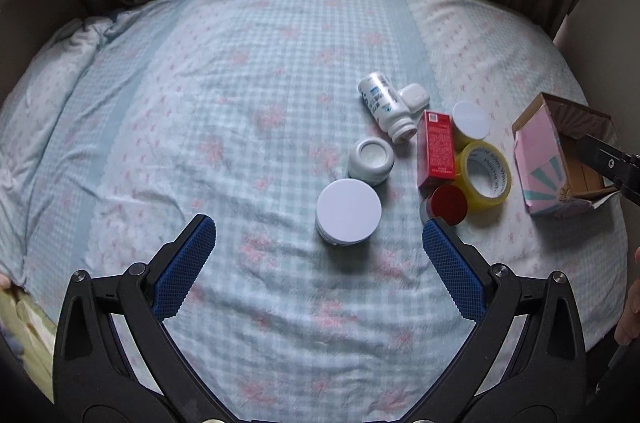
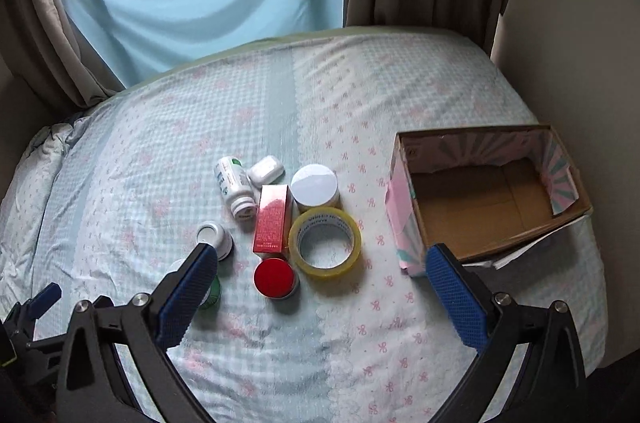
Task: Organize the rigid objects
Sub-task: 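Lower the left tool onto the white round lid while the right tool approaches the yellow tape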
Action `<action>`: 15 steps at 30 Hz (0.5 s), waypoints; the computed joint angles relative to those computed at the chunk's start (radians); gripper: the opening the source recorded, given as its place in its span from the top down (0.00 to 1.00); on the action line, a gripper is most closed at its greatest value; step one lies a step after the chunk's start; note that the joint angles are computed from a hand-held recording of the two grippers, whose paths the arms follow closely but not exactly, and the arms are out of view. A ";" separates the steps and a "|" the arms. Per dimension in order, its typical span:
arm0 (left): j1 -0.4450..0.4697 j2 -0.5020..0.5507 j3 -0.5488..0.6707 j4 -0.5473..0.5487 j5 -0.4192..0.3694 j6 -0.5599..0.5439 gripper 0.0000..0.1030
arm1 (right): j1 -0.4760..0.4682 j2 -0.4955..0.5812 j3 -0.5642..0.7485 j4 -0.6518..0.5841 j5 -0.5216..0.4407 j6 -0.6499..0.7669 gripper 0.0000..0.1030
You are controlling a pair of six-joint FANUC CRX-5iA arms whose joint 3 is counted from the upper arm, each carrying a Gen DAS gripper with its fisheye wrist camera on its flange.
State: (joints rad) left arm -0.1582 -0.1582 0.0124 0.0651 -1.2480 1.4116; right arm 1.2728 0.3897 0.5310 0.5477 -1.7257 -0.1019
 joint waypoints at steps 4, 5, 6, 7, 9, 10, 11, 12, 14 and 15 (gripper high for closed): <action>-0.026 0.047 -0.059 -0.015 0.059 0.008 0.00 | -0.041 0.018 -0.070 -0.061 0.071 -0.041 0.00; -0.034 0.060 -0.072 -0.019 0.075 0.012 0.00 | -0.052 0.022 -0.091 -0.078 0.094 -0.054 0.00; -0.042 0.073 -0.082 -0.024 0.089 0.017 0.00 | -0.062 0.026 -0.104 -0.092 0.110 -0.061 0.00; -0.051 0.086 -0.091 -0.029 0.100 0.024 0.00 | -0.074 0.033 -0.114 -0.112 0.122 -0.064 0.00; -0.059 0.109 -0.109 -0.028 0.125 0.030 0.01 | -0.094 0.049 -0.120 -0.148 0.127 -0.060 0.00; -0.062 0.121 -0.115 -0.025 0.133 0.033 0.01 | -0.105 0.058 -0.121 -0.167 0.128 -0.052 0.00; -0.064 0.132 -0.120 -0.022 0.140 0.035 0.01 | -0.113 0.065 -0.125 -0.178 0.131 -0.047 0.00; -0.067 0.142 -0.123 -0.021 0.144 0.037 0.01 | -0.123 0.072 -0.126 -0.195 0.130 -0.040 0.00; -0.073 0.161 -0.124 -0.020 0.151 0.039 0.03 | -0.139 0.077 -0.132 -0.219 0.132 -0.031 0.00; -0.076 0.170 -0.123 -0.021 0.154 0.041 0.03 | -0.148 0.075 -0.140 -0.234 0.139 -0.025 0.00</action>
